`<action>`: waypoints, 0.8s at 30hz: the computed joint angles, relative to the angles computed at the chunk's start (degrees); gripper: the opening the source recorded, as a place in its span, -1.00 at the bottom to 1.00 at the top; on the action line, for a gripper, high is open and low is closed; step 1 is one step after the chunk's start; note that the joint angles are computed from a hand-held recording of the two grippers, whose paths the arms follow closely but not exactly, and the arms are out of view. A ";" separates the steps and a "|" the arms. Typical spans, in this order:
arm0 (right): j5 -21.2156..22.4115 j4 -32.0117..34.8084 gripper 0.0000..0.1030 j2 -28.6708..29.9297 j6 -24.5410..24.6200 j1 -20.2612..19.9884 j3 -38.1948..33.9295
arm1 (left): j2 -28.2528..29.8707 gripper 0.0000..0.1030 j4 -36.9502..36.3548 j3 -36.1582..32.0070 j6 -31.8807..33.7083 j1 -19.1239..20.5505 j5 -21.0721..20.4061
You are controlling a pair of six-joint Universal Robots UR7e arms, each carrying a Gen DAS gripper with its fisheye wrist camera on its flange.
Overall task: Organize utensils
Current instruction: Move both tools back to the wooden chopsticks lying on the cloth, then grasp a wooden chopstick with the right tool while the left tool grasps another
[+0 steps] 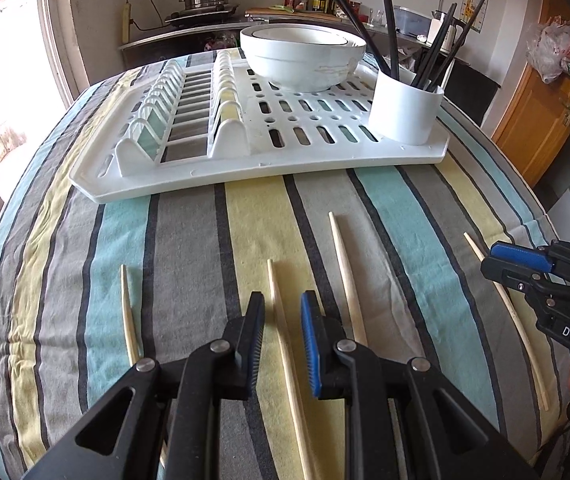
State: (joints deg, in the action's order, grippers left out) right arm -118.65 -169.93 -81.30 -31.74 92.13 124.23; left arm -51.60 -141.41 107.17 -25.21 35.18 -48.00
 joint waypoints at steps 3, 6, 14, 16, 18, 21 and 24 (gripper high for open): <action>-1.13 -0.54 -0.68 0.71 -0.49 0.38 -0.24 | 0.38 -0.62 0.18 -0.28 0.13 -0.07 0.55; -2.73 -1.15 -0.81 1.45 -1.08 0.97 -0.49 | 0.70 -0.62 0.59 -0.35 0.24 -0.31 1.47; -2.94 -0.86 -0.89 1.63 -1.09 1.31 -0.60 | 0.80 -0.86 1.81 -0.40 -0.25 -0.63 3.03; -1.98 -0.73 -0.90 1.14 -0.99 1.19 -0.41 | 0.70 -0.87 2.01 -0.69 -0.27 -0.36 2.47; -1.45 -1.04 -0.90 0.72 -1.09 1.27 -0.16 | 0.51 -0.88 1.96 -0.65 -0.50 -0.30 2.37; -0.40 -1.21 -0.90 0.00 -0.86 1.36 -0.06 | -0.02 -0.88 0.82 -0.29 -0.15 -0.52 2.31; 1.12 -1.61 -0.90 -1.05 -0.63 1.39 0.17 | -0.81 -0.89 -0.61 0.19 0.35 -1.02 2.32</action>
State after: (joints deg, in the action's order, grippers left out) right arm -117.53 -171.54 -82.35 -32.38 93.52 124.40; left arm -52.41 -142.02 107.36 -24.86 34.16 -45.68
